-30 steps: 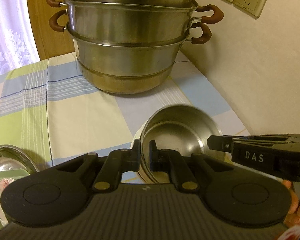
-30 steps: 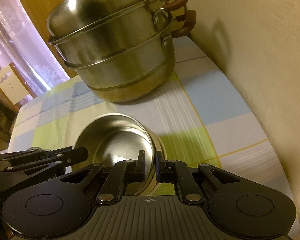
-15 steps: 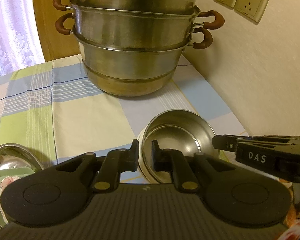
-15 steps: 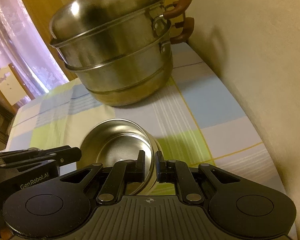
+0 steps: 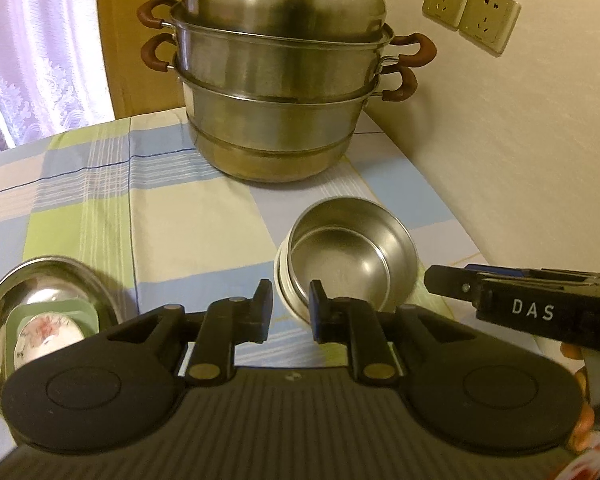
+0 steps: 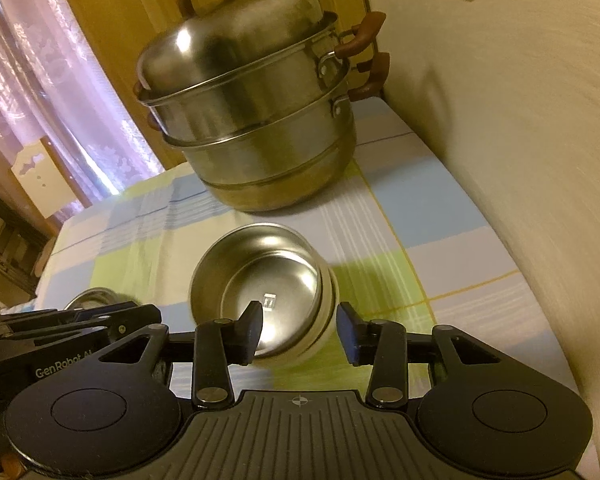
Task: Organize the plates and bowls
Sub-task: 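Open the left tool and pull it back from the bowl stack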
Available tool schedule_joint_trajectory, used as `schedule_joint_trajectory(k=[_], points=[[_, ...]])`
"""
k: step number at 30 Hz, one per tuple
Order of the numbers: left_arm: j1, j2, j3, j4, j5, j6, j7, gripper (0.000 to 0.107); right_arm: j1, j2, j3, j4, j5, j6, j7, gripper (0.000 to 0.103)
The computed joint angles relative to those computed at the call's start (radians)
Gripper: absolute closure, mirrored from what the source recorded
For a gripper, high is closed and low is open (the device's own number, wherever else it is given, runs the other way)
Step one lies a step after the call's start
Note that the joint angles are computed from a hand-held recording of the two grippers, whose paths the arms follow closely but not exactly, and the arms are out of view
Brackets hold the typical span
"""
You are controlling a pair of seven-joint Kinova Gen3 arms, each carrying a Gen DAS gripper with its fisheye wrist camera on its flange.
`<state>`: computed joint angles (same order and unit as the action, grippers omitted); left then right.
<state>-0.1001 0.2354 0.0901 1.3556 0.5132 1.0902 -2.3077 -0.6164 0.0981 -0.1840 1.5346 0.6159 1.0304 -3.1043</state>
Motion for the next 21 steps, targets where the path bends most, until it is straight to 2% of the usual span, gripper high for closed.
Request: schedule_joint_trajectory(k=[11, 17, 21], points=[[-0.059, -0.162, -0.068, 0.142, 0.087, 0.062, -0.106, 0.091, -0.046, -0.104, -0.098, 0.082, 0.06, 0.015, -0.138, 0.059], [-0.068, -0.258, -0.133, 0.209, 0.101, 0.11, -0.161, 0.091, -0.071, -0.147, -0.175, 0.105, 0.084, 0.055, -0.188, 0.056], [-0.071, -0.321, -0.179, 0.254, 0.103, 0.137, -0.185, 0.091, -0.099, -0.154, -0.223, 0.099, 0.103, 0.118, -0.217, 0.056]])
